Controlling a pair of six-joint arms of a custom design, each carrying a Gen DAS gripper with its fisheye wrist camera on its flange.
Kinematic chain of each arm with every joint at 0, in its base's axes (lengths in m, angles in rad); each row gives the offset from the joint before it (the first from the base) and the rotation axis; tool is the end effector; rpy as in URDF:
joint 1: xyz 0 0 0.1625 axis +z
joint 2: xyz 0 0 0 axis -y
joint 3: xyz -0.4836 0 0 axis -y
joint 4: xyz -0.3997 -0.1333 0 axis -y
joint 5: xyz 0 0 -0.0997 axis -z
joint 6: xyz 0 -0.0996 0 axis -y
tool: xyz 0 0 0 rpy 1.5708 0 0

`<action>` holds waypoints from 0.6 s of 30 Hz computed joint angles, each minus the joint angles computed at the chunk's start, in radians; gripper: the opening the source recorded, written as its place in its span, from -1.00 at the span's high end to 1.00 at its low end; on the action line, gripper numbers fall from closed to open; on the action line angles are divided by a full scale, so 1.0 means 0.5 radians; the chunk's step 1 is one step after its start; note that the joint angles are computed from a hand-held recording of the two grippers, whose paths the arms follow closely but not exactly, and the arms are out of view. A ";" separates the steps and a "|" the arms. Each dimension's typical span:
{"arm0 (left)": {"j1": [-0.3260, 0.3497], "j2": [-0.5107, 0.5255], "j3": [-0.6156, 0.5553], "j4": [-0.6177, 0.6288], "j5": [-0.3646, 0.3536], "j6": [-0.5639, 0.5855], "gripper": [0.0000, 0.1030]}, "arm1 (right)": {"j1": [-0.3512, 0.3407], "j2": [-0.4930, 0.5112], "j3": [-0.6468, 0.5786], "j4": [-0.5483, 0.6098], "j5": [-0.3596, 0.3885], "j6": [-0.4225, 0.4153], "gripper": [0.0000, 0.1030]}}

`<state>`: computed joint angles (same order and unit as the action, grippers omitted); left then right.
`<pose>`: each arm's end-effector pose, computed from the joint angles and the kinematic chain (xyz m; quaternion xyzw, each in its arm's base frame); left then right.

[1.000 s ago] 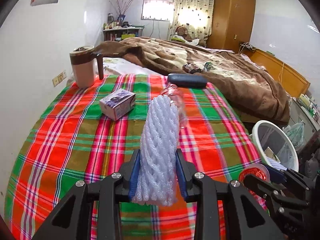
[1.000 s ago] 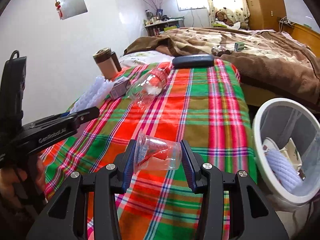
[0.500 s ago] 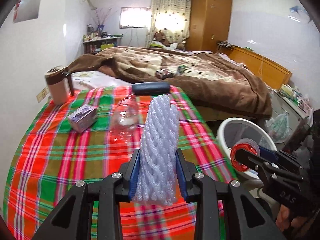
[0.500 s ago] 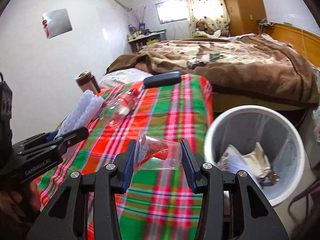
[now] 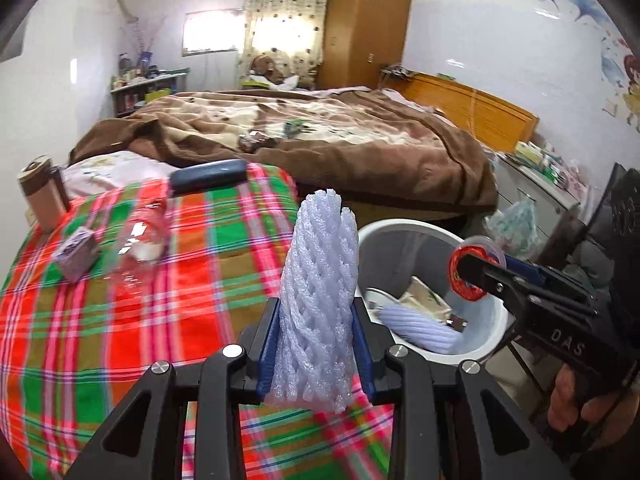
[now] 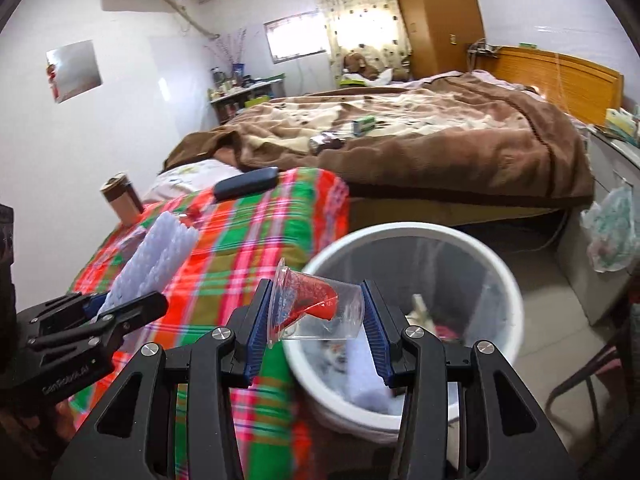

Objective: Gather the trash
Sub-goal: 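Carry the cup and foam net over the wastebasket and open both tools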

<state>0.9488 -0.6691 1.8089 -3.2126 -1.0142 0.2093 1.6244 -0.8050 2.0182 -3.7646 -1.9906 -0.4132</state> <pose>-0.2418 -0.6564 0.0732 0.3137 0.8796 -0.2883 0.2115 0.1250 -0.6003 0.1689 0.1041 -0.8621 0.4203 0.2632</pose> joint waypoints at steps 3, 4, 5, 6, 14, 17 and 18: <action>-0.015 0.057 -0.044 0.052 -0.026 -0.004 0.34 | -0.026 -0.007 -0.018 0.007 -0.030 0.008 0.13; -0.018 0.071 -0.058 0.071 -0.036 -0.011 0.34 | -0.041 -0.013 -0.028 0.021 -0.040 0.012 0.13; -0.021 0.094 -0.081 0.098 -0.049 -0.018 0.34 | -0.052 -0.018 -0.035 0.039 -0.049 0.015 0.13; -0.025 0.110 -0.094 0.106 -0.058 -0.016 0.34 | -0.061 -0.024 -0.034 0.042 -0.057 0.016 0.13; -0.020 0.244 -0.259 0.291 -0.146 -0.096 0.34 | -0.148 -0.049 -0.067 0.150 -0.108 0.018 0.13; -0.021 0.293 -0.317 0.347 -0.144 -0.103 0.34 | -0.177 -0.056 -0.081 0.209 -0.102 0.033 0.13; -0.021 0.306 -0.332 0.359 -0.141 -0.105 0.34 | -0.184 -0.058 -0.082 0.219 -0.105 0.032 0.13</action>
